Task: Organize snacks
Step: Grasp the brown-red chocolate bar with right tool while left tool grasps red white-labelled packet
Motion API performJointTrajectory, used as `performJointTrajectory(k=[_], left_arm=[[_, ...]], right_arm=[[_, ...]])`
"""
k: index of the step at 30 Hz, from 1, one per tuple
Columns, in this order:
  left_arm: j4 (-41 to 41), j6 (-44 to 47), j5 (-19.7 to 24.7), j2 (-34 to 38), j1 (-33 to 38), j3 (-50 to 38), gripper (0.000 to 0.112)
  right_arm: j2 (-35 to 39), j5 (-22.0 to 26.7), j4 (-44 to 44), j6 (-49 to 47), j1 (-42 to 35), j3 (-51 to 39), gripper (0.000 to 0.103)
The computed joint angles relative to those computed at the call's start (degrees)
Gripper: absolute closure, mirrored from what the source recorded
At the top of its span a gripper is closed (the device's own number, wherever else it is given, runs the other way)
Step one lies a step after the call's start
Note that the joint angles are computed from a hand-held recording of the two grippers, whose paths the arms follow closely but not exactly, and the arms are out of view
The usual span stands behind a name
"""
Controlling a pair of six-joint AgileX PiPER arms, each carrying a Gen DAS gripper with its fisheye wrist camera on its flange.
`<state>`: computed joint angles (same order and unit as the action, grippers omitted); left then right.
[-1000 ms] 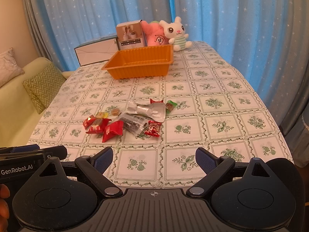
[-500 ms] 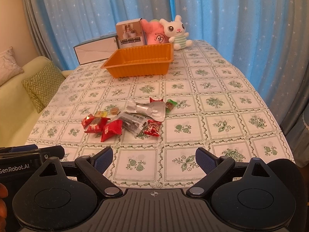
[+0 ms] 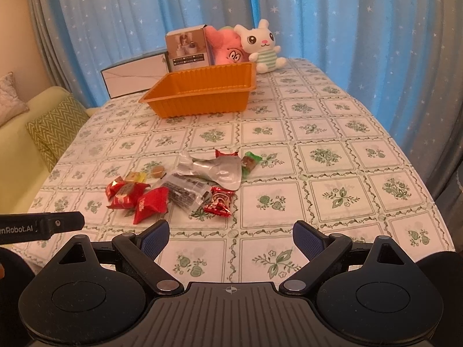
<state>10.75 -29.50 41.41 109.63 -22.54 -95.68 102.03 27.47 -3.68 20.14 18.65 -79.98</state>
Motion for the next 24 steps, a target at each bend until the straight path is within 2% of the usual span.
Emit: performJointTrajectory(k=[3,5,9,15,17,24], left_arm=[[-1.2,2.1,0.9,3.7,1.1,-4.4,0.054],[-2.5,4.0,1.3,6.1,2.0,-7.2,0.054],[-5.5,7.6,2.6,10.8,3.7,-13.0,0.054],[-8.0,11.7,5.5,18.6,5.3,-23.2,0.063],[-9.2,13.2,6.6,20.8,5.7,-26.1,0.066],[-12.4,17.0,9.3,27.0,6.6,-34.5,0.073]], right_arm=[[2.2,-0.7,1.1,-1.5,-0.6,-1.6,0.012],[4.1,-0.8,3.1,-3.7,-1.0,-3.1,0.025],[8.8,-0.9,7.5,-7.9,-1.7,-7.0,0.03],[16.2,0.3,9.5,-9.3,-2.0,-15.0,0.051],[18.8,2.0,9.2,-9.4,-1.9,-18.2,0.058],[22.5,2.6,8.7,-9.0,-1.9,-21.8,0.062]])
